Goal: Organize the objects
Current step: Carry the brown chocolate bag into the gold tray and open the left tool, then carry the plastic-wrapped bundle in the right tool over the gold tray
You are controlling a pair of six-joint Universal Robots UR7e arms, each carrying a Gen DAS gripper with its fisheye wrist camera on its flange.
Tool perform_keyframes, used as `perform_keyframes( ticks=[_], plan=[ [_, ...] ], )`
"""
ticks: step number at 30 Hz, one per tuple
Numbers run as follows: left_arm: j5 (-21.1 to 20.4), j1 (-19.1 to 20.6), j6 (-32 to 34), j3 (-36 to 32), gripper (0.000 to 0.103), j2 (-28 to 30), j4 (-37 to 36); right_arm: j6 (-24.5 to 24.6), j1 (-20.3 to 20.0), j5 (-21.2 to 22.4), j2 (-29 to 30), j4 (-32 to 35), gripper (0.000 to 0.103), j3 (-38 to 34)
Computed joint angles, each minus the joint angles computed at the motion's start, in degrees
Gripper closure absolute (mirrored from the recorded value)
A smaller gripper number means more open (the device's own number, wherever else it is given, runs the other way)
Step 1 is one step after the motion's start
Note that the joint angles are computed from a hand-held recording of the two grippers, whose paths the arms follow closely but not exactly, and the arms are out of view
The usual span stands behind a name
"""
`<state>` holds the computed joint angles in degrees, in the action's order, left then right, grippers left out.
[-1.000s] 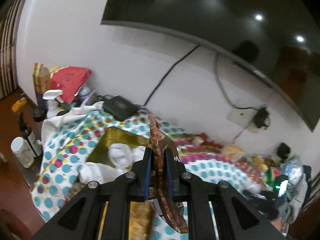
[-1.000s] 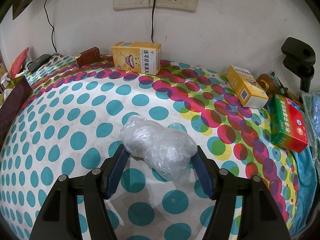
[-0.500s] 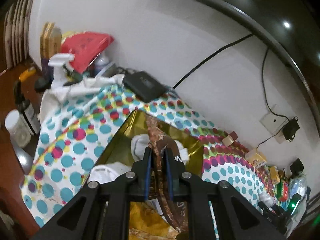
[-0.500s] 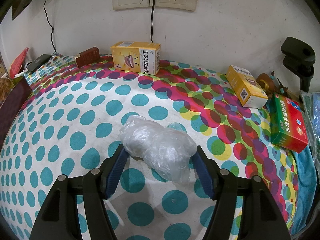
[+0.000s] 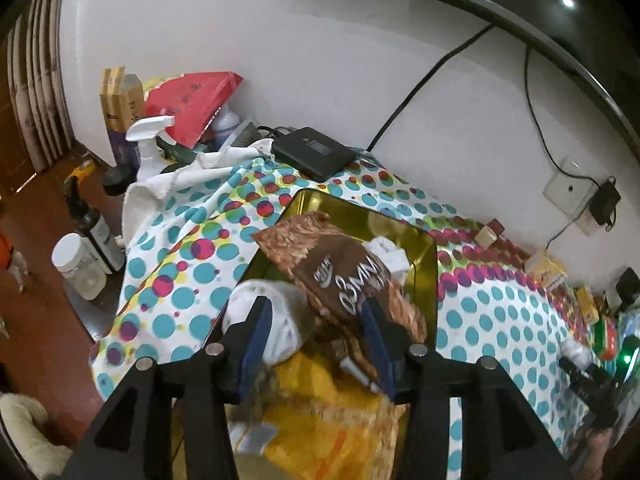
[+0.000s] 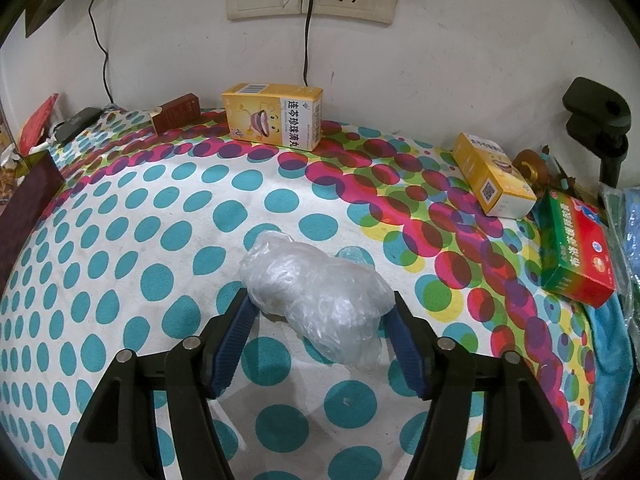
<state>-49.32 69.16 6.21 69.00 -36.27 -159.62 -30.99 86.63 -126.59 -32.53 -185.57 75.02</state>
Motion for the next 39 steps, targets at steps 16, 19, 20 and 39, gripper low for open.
perform_keyframes(
  ticks=[16, 19, 20, 39],
  plan=[
    [7.1, -5.8, 0.8, 28.2, 0.055, -12.9, -17.8, -3.3, 0.2, 3.3, -0.8, -5.8, 0.063, 2.7],
    [10.9, -7.1, 0.6, 32.0, 0.055, -13.9, -20.3, -3.2, 0.3, 2.5, -0.6, -7.3, 0.063, 2.6],
    [11.4, -7.3, 0.8, 33.2, 0.055, -14.3, -21.2, -3.8, 0.5, 1.4, -0.1, -8.5, 0.063, 2.2],
    [14.4, -5.3, -4.0, 46.8, 0.054, -23.1, -25.9, -4.4, 17.4, 12.6, 4.3, 1.9, 0.062, 2.0]
  ],
)
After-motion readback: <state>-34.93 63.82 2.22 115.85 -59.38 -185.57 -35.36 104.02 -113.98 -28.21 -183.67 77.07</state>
